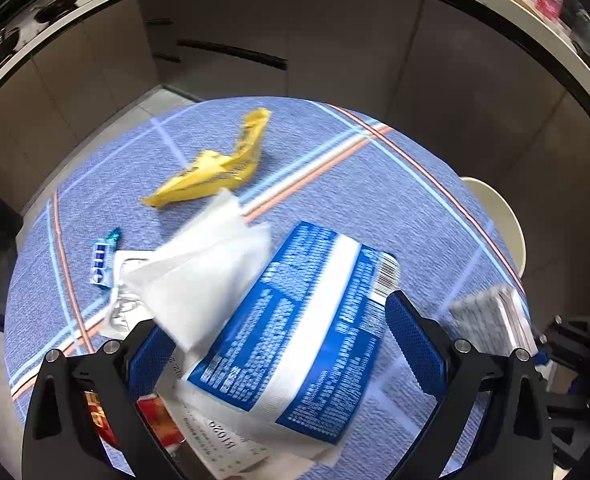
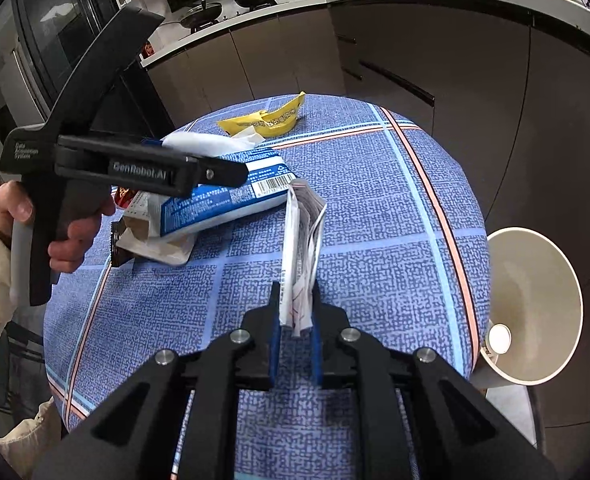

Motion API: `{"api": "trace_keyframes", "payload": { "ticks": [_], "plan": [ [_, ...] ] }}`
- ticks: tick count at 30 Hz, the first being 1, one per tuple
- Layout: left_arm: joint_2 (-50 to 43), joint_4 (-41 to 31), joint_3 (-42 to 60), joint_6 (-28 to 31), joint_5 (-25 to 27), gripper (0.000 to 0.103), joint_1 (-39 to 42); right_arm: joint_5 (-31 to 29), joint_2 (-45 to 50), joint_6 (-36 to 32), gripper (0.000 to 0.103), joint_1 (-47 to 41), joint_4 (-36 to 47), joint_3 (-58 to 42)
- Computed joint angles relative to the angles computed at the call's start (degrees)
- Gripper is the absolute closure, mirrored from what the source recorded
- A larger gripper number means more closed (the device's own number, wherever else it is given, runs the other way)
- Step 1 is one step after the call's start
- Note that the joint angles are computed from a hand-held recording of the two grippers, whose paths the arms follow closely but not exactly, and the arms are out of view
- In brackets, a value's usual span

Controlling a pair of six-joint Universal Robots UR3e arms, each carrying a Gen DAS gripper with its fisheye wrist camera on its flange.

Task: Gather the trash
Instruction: 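Grasp the folded receipt strip with the right tool while the left tool grasps the blue-white carton, then carry both items over the white bin and open both tools to drop them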

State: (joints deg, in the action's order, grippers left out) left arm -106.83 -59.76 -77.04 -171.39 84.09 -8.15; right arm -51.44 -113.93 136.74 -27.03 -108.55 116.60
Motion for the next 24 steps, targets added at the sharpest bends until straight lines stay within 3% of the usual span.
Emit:
{"api": "trace_keyframes", "payload": {
  "ticks": [2, 12, 13, 14, 15, 19, 24],
  "plan": [
    [0.2, -0.9, 0.0, 1.0, -1.3, 0.008, -0.8, 0.0, 0.0, -0.1, 0.089, -0.5, 0.1, 0.1],
    [-2.3, 2.5, -1.2, 1.6, 7.4, 0.011, -7.5, -0.2, -1.0, -0.8, 0.089, -1.7, 1.6, 0.3],
    [-3.0, 2.5, -0.5, 0.6, 9.3, 0.016, -8.3, -0.3, -1.1, -1.0, 0.089, -1.8, 1.8, 0.3],
    [-4.4, 2.8, 0.9, 0.0, 12.3, 0.033, -9.6, -0.5, -1.0, -0.9, 0.09, -1.8, 1.3, 0.5],
    [-5.4, 2.4, 2.2, -0.4, 15.6, 0.043, -10.8, -0.7, -0.8, -0.8, 0.091, -1.7, 1.1, 0.6],
    [-4.0, -1.5, 3.5, -3.6, 9.4, 0.073, -8.4, -0.6, -1.4, -1.0, 0.093, -1.8, 1.9, 0.3],
    [1.8, -1.1, -0.8, -7.4, 3.2, 0.079, -5.7, 1.6, -4.7, -4.0, 0.093, -5.1, 7.2, -1.4]
  ]
}}
